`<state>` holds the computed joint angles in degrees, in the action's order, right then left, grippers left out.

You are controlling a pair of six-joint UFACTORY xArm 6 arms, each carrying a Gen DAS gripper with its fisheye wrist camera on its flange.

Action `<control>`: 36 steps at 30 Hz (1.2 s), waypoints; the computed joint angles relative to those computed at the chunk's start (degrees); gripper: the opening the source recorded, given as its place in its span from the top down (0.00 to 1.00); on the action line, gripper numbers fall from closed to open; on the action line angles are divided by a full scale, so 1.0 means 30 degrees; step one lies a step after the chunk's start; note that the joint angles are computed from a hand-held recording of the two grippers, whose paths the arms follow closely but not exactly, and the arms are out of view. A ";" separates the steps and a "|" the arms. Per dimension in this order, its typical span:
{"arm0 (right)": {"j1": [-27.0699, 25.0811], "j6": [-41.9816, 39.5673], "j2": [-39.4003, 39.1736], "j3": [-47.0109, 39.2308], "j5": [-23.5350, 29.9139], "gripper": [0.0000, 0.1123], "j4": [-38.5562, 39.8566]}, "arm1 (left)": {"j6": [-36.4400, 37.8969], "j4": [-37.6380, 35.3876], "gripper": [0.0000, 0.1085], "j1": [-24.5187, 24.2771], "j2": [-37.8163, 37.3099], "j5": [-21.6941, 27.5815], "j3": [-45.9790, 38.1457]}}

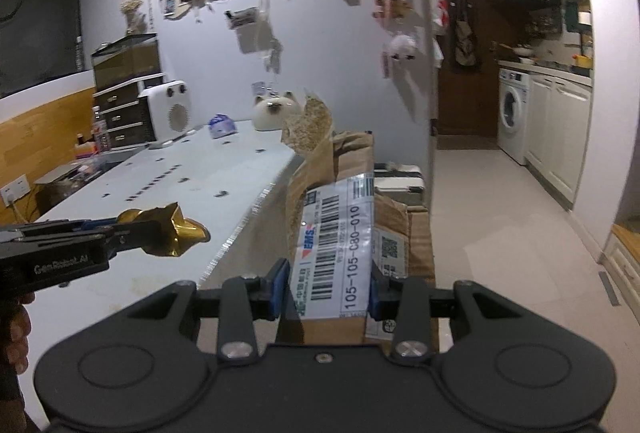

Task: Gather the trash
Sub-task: 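Carry the parcel and gold foil in both tools over the wastebasket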

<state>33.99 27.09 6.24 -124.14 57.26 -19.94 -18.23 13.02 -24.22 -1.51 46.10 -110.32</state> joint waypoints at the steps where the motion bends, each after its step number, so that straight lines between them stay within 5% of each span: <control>1: -0.0215 0.0134 -0.0638 0.1042 -0.0320 0.65 -0.0010 | -0.0062 0.0030 0.77 -0.0224 0.0136 0.0007 -0.0009; 18: -0.4015 0.0824 -0.5593 1.2170 -0.3681 0.65 0.2574 | -0.0829 -0.1486 0.77 -0.1798 0.4285 0.0874 -0.0270; 28: -0.5768 -0.0364 -0.4212 1.5518 -0.4746 0.65 0.6346 | -0.0732 -0.3334 0.77 -0.1409 0.7925 0.1819 -0.0696; 36: -0.6442 -0.1622 -0.1053 1.5525 -0.5416 0.65 0.8770 | -0.0666 -0.4021 0.77 -0.0824 1.1879 0.2671 -0.3059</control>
